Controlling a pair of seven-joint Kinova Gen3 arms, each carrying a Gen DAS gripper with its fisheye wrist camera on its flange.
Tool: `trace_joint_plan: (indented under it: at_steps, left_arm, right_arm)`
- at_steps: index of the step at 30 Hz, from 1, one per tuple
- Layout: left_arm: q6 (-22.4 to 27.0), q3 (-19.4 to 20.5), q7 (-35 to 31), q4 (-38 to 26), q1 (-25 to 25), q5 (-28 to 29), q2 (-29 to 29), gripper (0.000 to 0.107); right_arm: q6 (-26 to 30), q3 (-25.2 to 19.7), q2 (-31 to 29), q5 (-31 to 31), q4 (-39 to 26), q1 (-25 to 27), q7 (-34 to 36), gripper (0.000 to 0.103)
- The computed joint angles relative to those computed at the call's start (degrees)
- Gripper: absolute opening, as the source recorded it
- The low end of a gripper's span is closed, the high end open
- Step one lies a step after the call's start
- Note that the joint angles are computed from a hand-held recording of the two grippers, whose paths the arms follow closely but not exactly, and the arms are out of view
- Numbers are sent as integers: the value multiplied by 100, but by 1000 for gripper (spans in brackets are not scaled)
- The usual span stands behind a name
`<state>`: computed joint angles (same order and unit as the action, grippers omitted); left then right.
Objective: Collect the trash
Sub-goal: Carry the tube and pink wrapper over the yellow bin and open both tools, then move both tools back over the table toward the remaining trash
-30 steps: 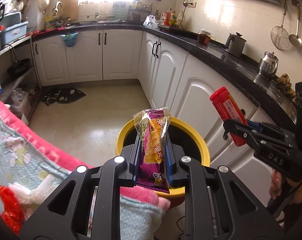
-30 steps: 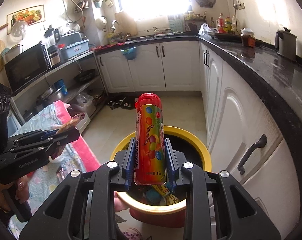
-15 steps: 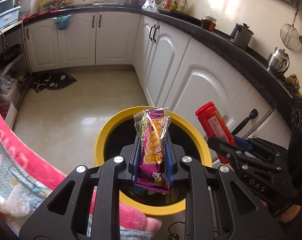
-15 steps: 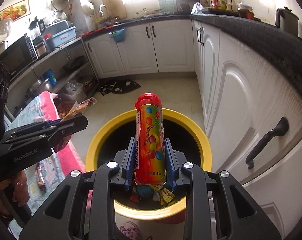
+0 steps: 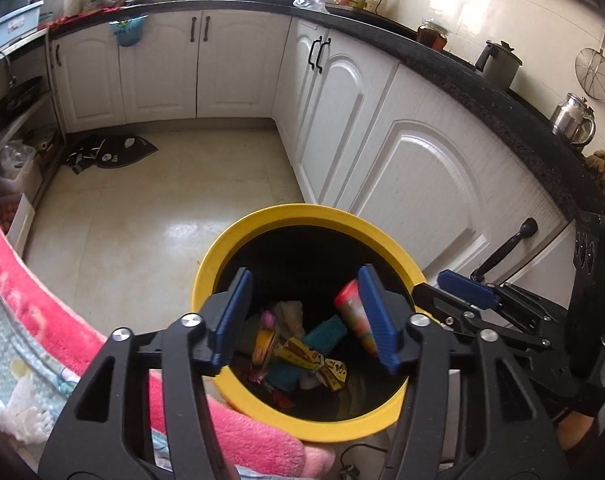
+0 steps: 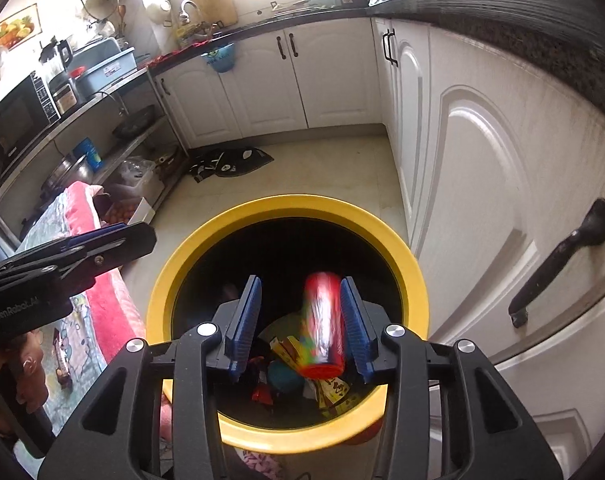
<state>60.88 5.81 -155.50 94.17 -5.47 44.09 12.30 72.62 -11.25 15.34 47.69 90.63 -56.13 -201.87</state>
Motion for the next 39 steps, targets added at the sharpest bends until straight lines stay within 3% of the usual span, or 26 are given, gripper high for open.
trace_joint_plan:
  at_steps: [5, 7, 10, 15, 24, 39]
  left_arm:
    - [-7, -101, 111, 70, -102, -15, -94, 71]
    - [12, -147, 84, 111, -176, 15, -156, 84]
    - [91, -249, 4, 165, -332, 128, -264, 92]
    - [248, -452, -261, 276, -586, 309, -469, 92]
    - [595, -826, -737, 395, -984, 603, -736, 92]
    - [1239, -1214, -1183, 401, -1528, 844, -847, 92]
  right_arm:
    - [268, -37, 22, 84, -45, -177, -207, 52]
    - [442, -59, 52, 139, -116, -291, -295, 57]
    - [640, -85, 78, 254, -190, -452, -435, 64]
    - [1014, -127, 168, 451, -426, -726, -438, 73]
    - [1517, -101, 290, 798, -894, -1133, -262, 79]
    - [1697, 71, 587, 967, -1718, -1570, 435, 79]
